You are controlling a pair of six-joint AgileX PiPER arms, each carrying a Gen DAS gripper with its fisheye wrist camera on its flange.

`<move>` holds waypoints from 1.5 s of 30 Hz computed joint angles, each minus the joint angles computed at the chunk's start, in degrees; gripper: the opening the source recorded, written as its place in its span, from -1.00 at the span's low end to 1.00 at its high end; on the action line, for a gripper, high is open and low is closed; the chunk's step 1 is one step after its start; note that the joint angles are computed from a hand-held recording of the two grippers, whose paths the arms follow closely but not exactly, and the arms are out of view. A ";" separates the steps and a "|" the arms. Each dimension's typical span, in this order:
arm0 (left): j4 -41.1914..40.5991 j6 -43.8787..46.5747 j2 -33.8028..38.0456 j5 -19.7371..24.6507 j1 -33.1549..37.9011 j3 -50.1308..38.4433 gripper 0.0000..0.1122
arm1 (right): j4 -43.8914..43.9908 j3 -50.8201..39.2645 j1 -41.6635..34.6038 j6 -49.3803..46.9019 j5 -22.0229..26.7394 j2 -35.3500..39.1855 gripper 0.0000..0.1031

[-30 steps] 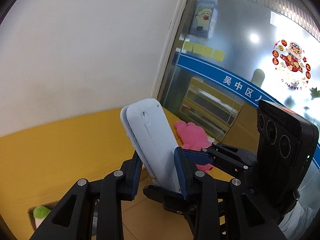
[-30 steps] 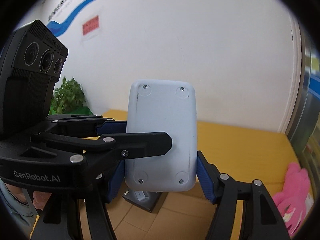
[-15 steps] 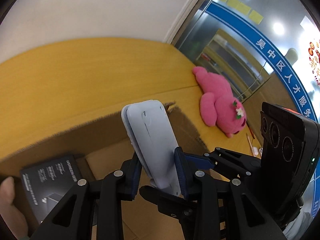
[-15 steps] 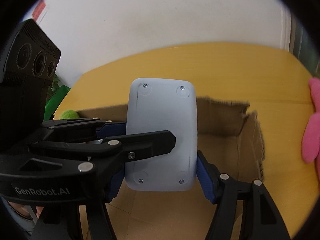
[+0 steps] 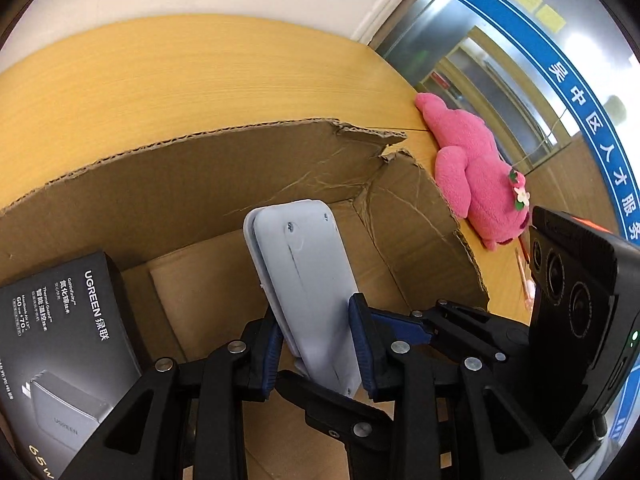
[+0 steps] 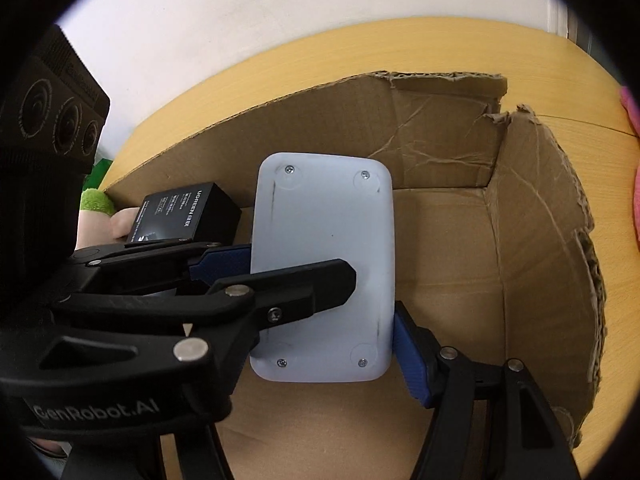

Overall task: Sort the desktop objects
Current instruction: 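Carry the white power bank with both grippers into the cardboard box, then set the power bank beside the charger box and open both grippers, then withdraw both grippers from the box toward the clear phone case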

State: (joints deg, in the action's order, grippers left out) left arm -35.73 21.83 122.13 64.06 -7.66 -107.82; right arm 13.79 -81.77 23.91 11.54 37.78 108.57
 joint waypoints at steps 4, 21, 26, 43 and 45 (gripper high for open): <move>1.53 -2.20 0.10 -0.65 -0.15 0.11 -0.34 | -2.54 0.35 0.98 1.85 -0.18 -0.30 0.27; 6.33 -4.08 -15.73 -10.03 0.46 11.56 0.13 | -21.54 4.09 9.43 18.95 1.83 -9.45 0.53; 7.14 -2.03 -29.92 -13.52 2.78 19.84 0.35 | -27.53 5.44 14.78 24.26 3.68 -16.73 0.53; 28.43 -16.47 -81.87 -12.32 3.07 47.32 0.83 | -65.39 20.21 48.96 66.43 25.56 -41.89 0.61; 29.02 -17.12 -85.00 -10.25 3.15 48.46 0.83 | -66.35 20.24 52.00 68.29 27.71 -42.56 0.61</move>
State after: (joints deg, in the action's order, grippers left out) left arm -6.72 4.71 37.13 53.81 -4.51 -59.37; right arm -52.56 -61.52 75.90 79.83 65.49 66.01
